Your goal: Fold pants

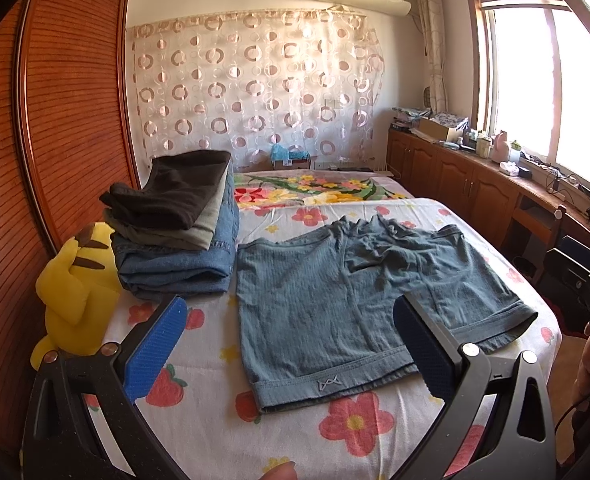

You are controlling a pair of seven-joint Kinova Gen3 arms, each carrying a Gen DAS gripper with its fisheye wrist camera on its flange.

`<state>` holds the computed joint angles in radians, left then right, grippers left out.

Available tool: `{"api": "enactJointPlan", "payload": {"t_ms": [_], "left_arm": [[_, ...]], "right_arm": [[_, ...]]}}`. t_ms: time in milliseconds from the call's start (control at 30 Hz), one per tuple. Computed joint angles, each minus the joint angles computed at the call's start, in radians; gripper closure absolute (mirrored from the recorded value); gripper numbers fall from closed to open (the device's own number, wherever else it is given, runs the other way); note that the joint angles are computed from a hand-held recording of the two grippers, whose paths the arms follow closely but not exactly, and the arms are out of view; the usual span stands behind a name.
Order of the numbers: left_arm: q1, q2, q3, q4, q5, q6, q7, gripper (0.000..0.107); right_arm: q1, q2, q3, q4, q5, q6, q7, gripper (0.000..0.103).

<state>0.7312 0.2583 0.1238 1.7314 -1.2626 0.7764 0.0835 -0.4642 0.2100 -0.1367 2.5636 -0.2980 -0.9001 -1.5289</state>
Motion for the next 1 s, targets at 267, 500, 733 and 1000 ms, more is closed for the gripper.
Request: {"api": "enactJointPlan", "payload": {"t_ms": [267, 500, 733, 1000], "left_arm": [[-0.03, 0.001, -0.012, 0.038, 0.019, -0.043, 0.014, 0.004], [-0.058, 0.002, -0.026, 0.071, 0.036, -0.092, 0.024, 0.004], [-0.083, 0.019, -0.047, 0.091, 0.063, -0.153, 0.02, 0.004], [-0.1, 0.039, -0.075, 0.095, 0.146, -0.213, -0.054, 0.004]], "right_arm": [[0.036, -0.024, 0.008, -0.022, 0.06, 0.091, -0.002, 0.0], [0.06, -0.031, 0.014, -0.051, 0.094, 0.178, 0.009, 0.0], [0.1, -0.046, 0.02, -0.071, 0.148, 0.267, -0.015, 0.0], [0.103, -0.081, 0.023, -0.085, 0.129, 0.356, -0.001, 0.005]]}}
